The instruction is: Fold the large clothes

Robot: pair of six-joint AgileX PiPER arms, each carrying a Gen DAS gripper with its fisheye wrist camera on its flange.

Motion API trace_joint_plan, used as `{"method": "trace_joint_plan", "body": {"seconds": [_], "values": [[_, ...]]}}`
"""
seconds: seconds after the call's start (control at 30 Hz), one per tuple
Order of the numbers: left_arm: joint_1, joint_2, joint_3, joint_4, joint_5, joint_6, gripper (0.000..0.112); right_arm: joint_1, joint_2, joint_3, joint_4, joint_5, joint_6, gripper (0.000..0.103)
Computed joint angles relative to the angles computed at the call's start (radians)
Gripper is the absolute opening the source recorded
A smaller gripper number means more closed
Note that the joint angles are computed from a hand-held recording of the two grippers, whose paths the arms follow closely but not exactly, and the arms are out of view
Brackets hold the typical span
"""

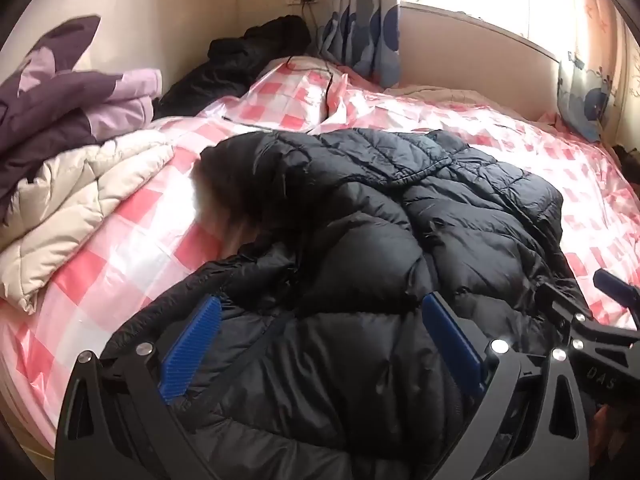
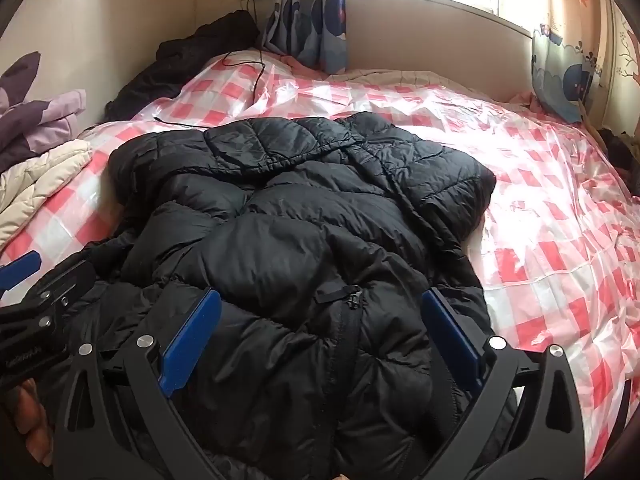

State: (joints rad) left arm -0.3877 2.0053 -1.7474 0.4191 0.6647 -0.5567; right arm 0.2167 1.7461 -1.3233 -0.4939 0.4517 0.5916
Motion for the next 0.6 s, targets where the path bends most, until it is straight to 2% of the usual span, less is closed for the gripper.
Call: {"method": "trace_joint_plan", "body": {"seconds": [0.23, 0.6], "values": [[0.004, 0.045, -0.062, 0.011, 0.035, 0.018, 0.096, -0.08, 0.063, -0.083, 0.179, -0.011, -0.211, 0.096], [-0.033, 0.121, -0.182, 0.045, 0.082, 0.014, 0.096, -0.138, 0.081, -0.133, 0.305, -0.011, -0.327, 0.096]]}}
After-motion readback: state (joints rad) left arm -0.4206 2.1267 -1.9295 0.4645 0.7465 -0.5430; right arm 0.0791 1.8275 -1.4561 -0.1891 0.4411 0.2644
